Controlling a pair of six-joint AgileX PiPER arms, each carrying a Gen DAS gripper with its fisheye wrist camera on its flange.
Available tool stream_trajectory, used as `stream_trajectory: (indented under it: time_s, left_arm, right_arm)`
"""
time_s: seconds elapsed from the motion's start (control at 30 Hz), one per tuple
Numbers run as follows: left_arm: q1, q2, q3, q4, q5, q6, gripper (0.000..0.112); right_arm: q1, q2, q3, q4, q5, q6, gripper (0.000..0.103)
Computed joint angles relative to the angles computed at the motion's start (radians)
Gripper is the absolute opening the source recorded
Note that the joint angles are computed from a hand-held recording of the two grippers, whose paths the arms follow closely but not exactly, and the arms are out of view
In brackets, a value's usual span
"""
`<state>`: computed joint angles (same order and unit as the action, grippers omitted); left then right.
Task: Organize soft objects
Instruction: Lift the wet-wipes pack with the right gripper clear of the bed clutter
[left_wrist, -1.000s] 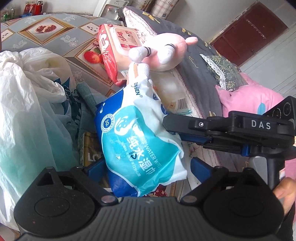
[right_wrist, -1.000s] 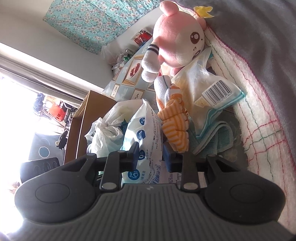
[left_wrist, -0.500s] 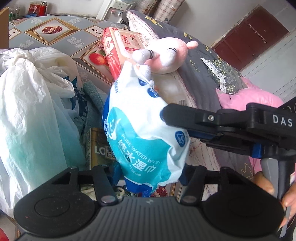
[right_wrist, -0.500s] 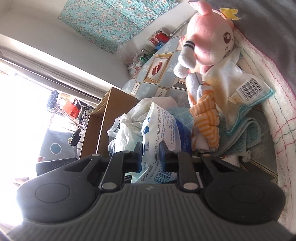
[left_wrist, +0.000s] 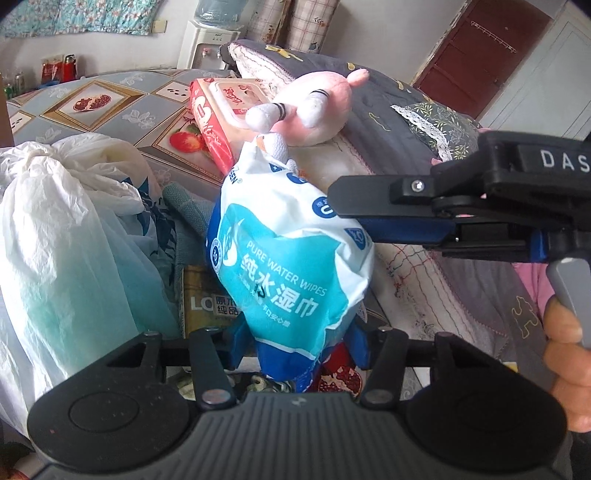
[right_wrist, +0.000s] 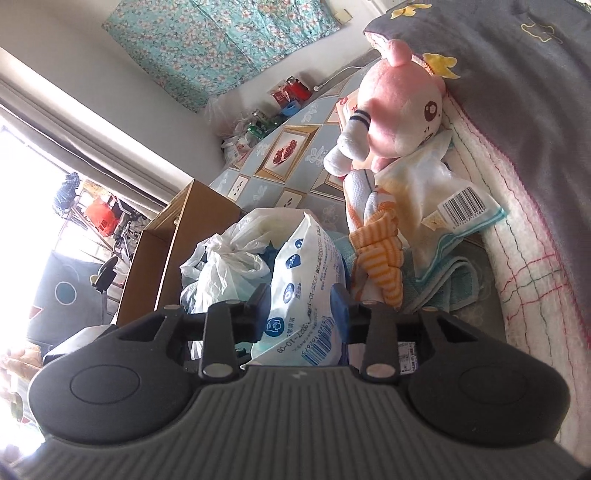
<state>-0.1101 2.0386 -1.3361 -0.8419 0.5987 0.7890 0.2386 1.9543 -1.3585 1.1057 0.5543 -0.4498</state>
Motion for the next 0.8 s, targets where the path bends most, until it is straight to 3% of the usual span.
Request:
stream_trajectory:
  time_s: [0.07, 0.23, 0.37, 0.43, 0.57, 0.67, 0.8]
  left_arm:
    - [0.002, -0.001, 0.006, -0.018, -0.003, 0.015, 0.054]
    - [0.002, -0.004, 0.019, -0.049, -0.015, 0.046, 0.055]
    - [0.004, 0.000, 0.021, -0.063, -0.013, 0.067, 0.060]
    - [0.009, 0.002, 0.018, -0.073, -0.005, 0.076, 0.061]
    - [0.021, 0.002, 0.008, -0.086, 0.022, 0.085, 0.076]
    - [0.030, 0.015, -0.022, -0.081, 0.061, 0.066, 0.083]
    - [0.035, 0.063, -0.094, -0.040, 0.112, -0.029, 0.087]
  right_arm:
    - [0.005, 0.010, -0.025, -0.040, 0.010, 0.018, 0.048]
    - [0.032, 0.067, -0.122, -0.172, 0.048, 0.116, 0.050]
    - [0.041, 0.096, -0.150, -0.187, 0.049, 0.128, 0.051]
    - [0.034, 0.099, -0.141, -0.158, 0.043, 0.110, 0.047]
    - [-0.003, 0.097, -0.103, -0.093, 0.047, 0.077, 0.029]
    - [-0.056, 0.104, -0.056, 0.045, 0.083, -0.011, 0.029]
    - [-0.072, 0.110, -0.040, 0.099, 0.101, -0.057, 0.029]
